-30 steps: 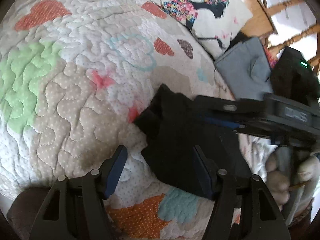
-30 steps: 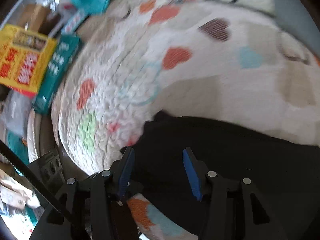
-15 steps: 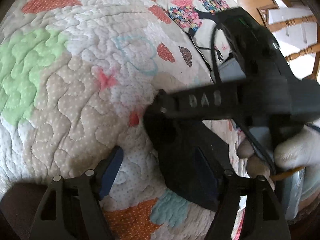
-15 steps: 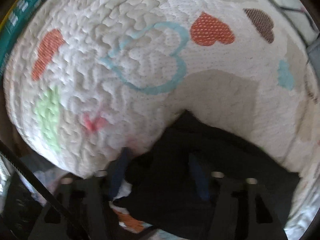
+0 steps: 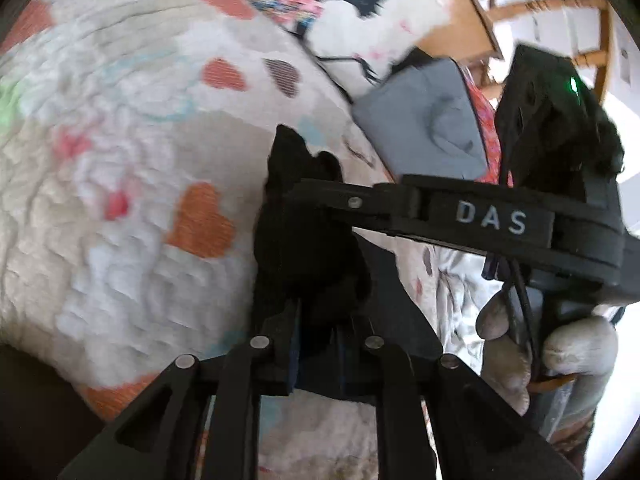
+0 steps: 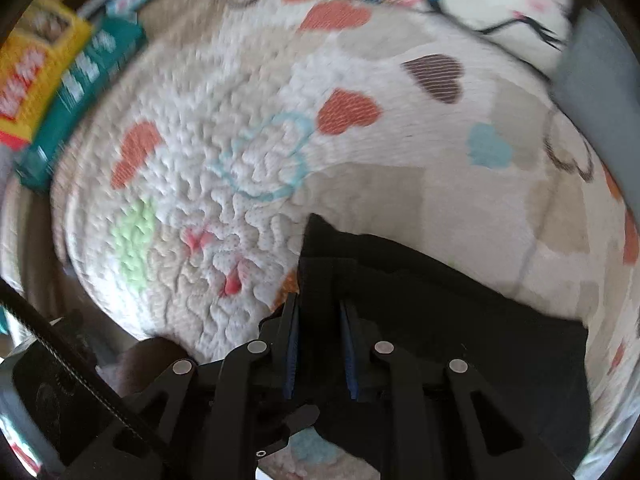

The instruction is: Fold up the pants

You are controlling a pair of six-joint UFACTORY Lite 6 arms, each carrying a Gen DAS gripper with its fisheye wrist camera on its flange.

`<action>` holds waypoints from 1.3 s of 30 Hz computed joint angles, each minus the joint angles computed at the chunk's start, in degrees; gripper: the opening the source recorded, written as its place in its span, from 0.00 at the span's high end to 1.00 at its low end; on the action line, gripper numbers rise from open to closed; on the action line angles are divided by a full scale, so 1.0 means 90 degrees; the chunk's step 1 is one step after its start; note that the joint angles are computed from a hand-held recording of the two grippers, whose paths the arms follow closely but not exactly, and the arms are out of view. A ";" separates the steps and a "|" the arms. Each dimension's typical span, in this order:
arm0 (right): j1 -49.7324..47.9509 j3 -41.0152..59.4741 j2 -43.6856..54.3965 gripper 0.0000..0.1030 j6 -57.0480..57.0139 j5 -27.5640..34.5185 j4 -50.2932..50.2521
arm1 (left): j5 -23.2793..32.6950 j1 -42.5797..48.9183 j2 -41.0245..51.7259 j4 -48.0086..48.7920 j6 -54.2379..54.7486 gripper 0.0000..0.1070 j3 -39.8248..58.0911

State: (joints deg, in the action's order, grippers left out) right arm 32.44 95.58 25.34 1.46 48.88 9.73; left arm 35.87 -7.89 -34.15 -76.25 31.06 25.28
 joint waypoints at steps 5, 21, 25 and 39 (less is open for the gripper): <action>-0.1572 -0.2112 -0.1731 0.81 -0.1431 -0.0571 0.1583 | -0.0827 -0.1557 0.0181 0.0609 -0.0947 0.86 0.0508; -0.5753 -0.5277 -0.3190 0.88 -0.5095 -0.1073 0.3930 | -0.1664 -0.2391 0.2015 0.3818 -0.3693 0.70 0.1958; -0.6001 -0.5338 -0.3547 0.88 -0.6338 -0.0015 0.5325 | -0.1816 -0.2518 0.2349 0.4276 -0.3993 0.69 0.2207; -0.4965 -0.5533 -0.2256 0.90 -0.6677 -0.0735 0.6177 | -0.2056 -0.2980 0.2826 0.3915 -0.3353 0.67 0.2069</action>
